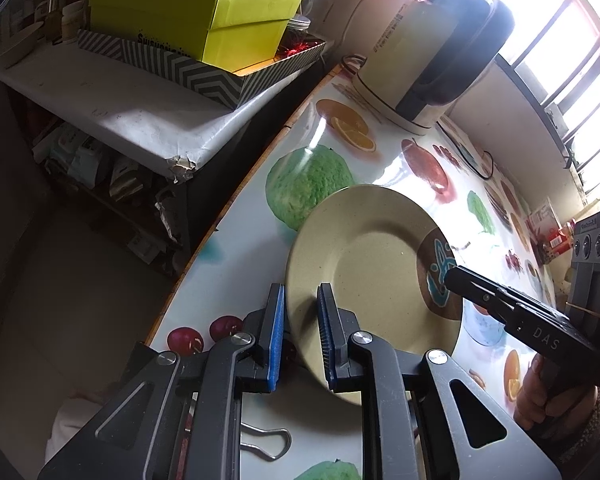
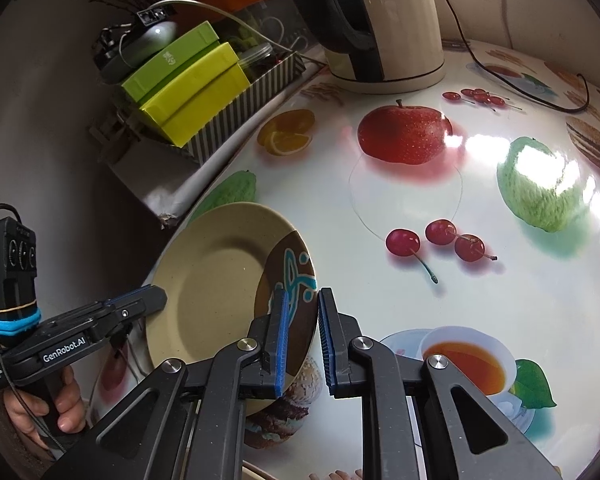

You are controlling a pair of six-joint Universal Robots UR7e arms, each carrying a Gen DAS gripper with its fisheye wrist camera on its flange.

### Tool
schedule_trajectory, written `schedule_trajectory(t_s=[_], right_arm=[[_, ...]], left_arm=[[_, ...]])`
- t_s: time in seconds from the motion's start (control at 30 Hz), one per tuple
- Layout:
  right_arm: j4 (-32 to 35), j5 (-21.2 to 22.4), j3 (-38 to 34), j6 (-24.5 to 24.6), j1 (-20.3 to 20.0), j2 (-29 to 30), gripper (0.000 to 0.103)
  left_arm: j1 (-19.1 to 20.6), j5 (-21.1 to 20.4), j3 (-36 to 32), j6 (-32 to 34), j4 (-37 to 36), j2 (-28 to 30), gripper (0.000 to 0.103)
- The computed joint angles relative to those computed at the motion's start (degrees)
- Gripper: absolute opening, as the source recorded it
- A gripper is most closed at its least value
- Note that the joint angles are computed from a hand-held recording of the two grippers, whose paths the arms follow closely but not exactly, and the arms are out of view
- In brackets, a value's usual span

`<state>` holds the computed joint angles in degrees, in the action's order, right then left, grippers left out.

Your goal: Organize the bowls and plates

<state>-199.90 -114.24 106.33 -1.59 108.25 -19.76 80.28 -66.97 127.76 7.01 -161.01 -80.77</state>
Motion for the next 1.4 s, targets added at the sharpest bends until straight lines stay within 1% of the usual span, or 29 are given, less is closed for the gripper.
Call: schedule_trajectory(t_s=[0.33,0.67,1.13,1.4], right_arm=[[-2.3,0.2,2.0,0.9,0.9,-1.3,0.015],[-5.3,-0.3,5.3,1.8,2.2,-3.1,0.015],[-11.9,-2.2,12.6,3.9,4.5,-5.7,0.015],[-16.1,-3.2,16.7,5.6,5.9,-6.3,0.015]], left_arm=[[-1.3,-0.2,1.2,-0.3,0.2,-1.8,0.017],[-3.7,-0.2,3.9,-0.8,0.8,-4.8,0.017],[-8.1,-0.3,9.1,-2.1,2.4,-10.5,0.017],[-9.8,-0.1,12.4,-3.0,4.1,-14.0,0.017]])
